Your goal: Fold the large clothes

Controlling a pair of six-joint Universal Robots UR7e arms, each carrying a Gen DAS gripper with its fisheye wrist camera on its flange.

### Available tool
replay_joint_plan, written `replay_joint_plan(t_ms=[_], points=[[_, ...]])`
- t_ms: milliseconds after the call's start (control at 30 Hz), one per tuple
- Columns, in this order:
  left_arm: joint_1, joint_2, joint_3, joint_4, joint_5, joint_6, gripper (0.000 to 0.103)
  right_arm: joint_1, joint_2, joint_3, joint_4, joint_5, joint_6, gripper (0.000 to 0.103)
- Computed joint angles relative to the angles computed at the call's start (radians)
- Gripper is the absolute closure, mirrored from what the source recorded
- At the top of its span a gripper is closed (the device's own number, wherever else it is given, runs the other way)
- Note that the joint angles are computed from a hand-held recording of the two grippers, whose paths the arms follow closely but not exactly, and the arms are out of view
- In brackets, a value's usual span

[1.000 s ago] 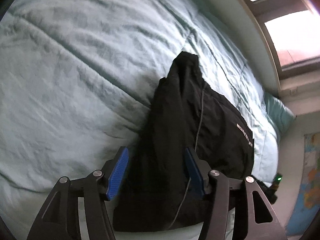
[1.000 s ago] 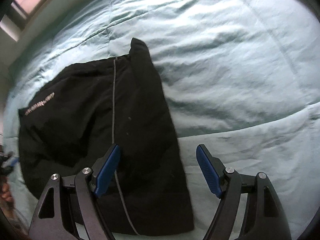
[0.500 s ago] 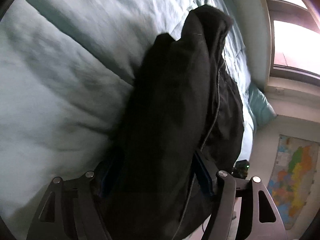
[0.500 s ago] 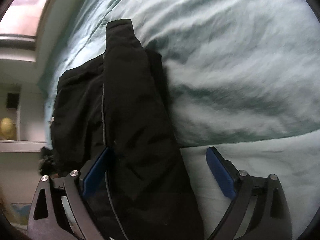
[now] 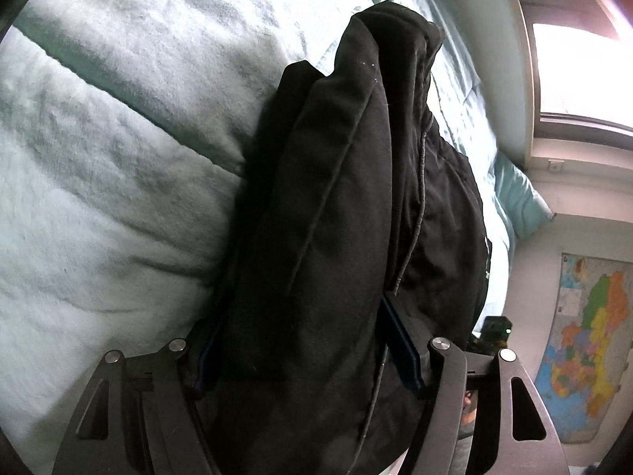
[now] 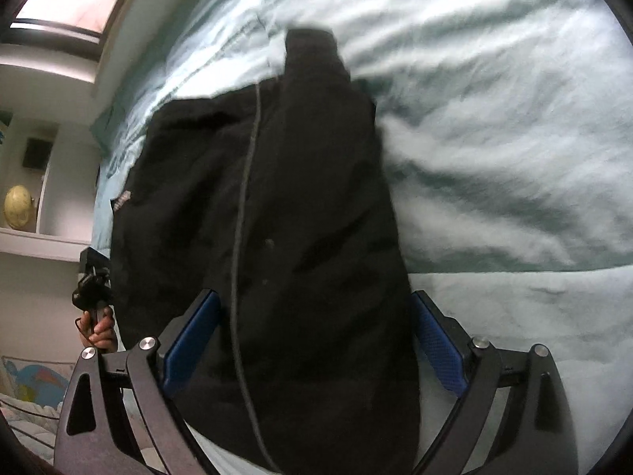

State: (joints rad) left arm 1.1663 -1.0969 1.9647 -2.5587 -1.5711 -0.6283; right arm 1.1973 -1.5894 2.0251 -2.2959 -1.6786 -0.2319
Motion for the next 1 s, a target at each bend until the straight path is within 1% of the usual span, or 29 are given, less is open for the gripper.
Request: replay_joint_plan(t_ms=[33,100,133,200,233,267,300,333,367,400,433,500,533,600,667,700,767,833,933,1000], points=[[-0.002,0.001,0.002,-0.006,0.002,0.0,0.031,-0.011,0.016,0.0,-0.004,0.015,-0.003,0.006],[0.002,0.002,0.009,-0.024,-0.008,0.002,0.031,-0.046,0.039,0.002,-0.019,0.075,-0.019,0.005],[0.009,0.008,0.008,-0.032,-0.025,0.001,0.031,-0.056,0.058,0.011,-0.066,0.106,-0.016,0.005],[0.024,0.017,0.017,-0.064,-0.054,-0.017,0.031,-0.055,0.084,0.019,-0.119,0.121,0.0,0.006],[0.025,0.021,0.026,-0.096,-0.055,-0.034,0.032,-0.041,0.101,0.016,-0.139,0.122,0.014,0.016],[0.019,0.022,0.036,-0.121,-0.045,-0.044,0.035,-0.023,0.116,0.011,-0.154,0.118,0.03,0.019],[0.0,0.017,0.047,-0.136,-0.012,-0.04,0.04,-0.012,0.116,0.011,-0.164,0.107,0.037,0.028],[-0.025,0.006,0.06,-0.144,0.029,-0.027,0.049,-0.001,0.109,0.018,-0.176,0.102,0.037,0.04],[-0.047,-0.007,0.072,-0.152,0.053,-0.011,0.054,0.006,0.096,0.027,-0.182,0.096,0.036,0.046],[-0.065,-0.019,0.083,-0.163,0.063,0.001,0.061,0.013,0.084,0.034,-0.186,0.091,0.037,0.055],[-0.084,-0.037,0.097,-0.182,0.059,0.015,0.065,0.033,0.065,0.05,-0.201,0.068,0.043,0.06],[-0.114,-0.072,0.125,-0.225,0.04,0.021,0.068,0.078,0.043,0.069,-0.229,0.005,0.056,0.063],[-0.135,-0.089,0.141,-0.255,0.031,0.02,0.069,0.113,0.032,0.084,-0.251,-0.03,0.072,0.065],[-0.18,-0.117,0.161,-0.283,0.031,0.018,0.07,0.156,0.005,0.104,-0.27,-0.047,0.082,0.066],[-0.238,-0.147,0.18,-0.295,0.036,0.018,0.07,0.215,-0.031,0.13,-0.288,-0.068,0.092,0.067],[-0.259,-0.161,0.187,-0.298,0.033,0.017,0.07,0.256,-0.049,0.143,-0.29,-0.093,0.1,0.067],[-0.318,-0.198,0.202,-0.291,0.039,0.02,0.07,0.331,-0.081,0.159,-0.273,-0.155,0.12,0.067],[-0.385,-0.259,0.225,-0.277,0.064,0.013,0.07,0.412,-0.127,0.175,-0.242,-0.217,0.145,0.068],[-0.46,-0.35,0.259,-0.25,0.094,-0.011,0.07,0.511,-0.206,0.195,-0.177,-0.263,0.207,0.068],[-0.502,-0.432,0.294,-0.218,0.099,-0.031,0.07,0.572,-0.256,0.201,-0.123,-0.291,0.257,0.068]])
